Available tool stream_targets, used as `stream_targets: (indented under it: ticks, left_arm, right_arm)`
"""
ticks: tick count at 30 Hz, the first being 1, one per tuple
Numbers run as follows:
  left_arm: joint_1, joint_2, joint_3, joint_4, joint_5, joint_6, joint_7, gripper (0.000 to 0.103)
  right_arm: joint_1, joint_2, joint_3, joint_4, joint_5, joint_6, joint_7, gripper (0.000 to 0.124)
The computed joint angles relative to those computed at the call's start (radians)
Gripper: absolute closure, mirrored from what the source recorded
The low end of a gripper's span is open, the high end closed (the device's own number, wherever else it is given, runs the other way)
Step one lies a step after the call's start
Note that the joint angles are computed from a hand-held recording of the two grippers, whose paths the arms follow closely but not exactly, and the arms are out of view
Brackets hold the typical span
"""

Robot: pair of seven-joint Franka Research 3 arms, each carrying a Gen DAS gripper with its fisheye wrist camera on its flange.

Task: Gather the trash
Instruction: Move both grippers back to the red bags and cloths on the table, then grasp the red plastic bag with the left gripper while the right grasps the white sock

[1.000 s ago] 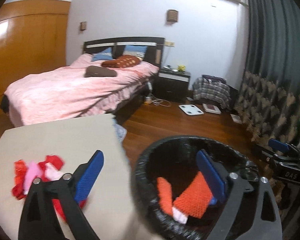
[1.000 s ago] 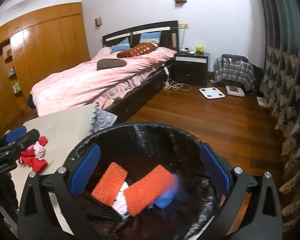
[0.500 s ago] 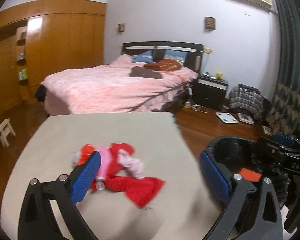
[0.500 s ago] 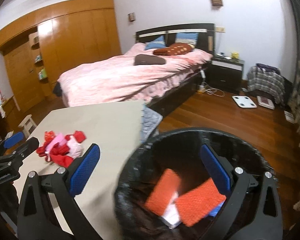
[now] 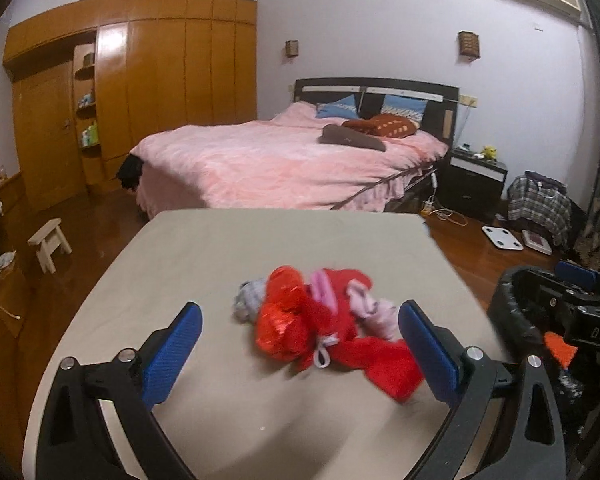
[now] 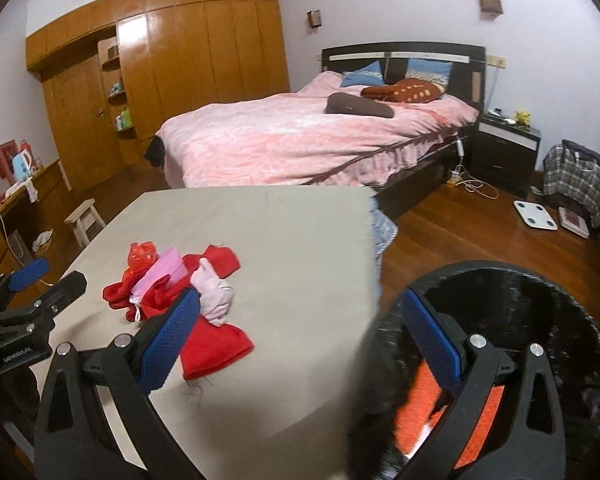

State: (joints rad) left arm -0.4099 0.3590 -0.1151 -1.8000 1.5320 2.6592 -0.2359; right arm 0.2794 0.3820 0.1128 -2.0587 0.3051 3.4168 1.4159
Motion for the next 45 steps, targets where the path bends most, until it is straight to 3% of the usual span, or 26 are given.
stream_targets:
  ticks: [7,22,31,35,41,45]
  left_arm:
    - [0.018,0.020,0.016,0.000,0.001,0.004,-0.017,0.010]
    - [0.038,0.070,0.050,0.035,-0.016,0.042,-0.015,0.015]
    - [0.047,0.093,0.060,0.047,-0.034,0.075,-0.010,0.017]
    - [0.051,0.117,0.065,0.075,-0.058,0.107,0.018,0.018]
    - [0.048,0.162,0.080,0.120,-0.141,0.155,0.106,0.028]
    - [0.045,0.196,0.095,0.149,-0.226,0.203,0.177,0.043]
  right_arm:
    - [0.021,0.117,0.006,0.142,-0.023,-0.059,-0.022,0.026]
    - [0.115,0.316,-0.059,0.420,-0.022,-0.234,-0.029,0.027]
    - [0.064,0.365,0.010,0.513,-0.029,-0.379,-0.072,0.057]
    - [0.028,0.383,0.056,0.545,-0.010,-0.427,-0.122,0.090]
    - [0.019,0.360,0.069,0.503,0.029,-0.370,-0.159,0.092]
    - [0.004,0.338,0.074,0.473,0.047,-0.341,-0.166,0.092]
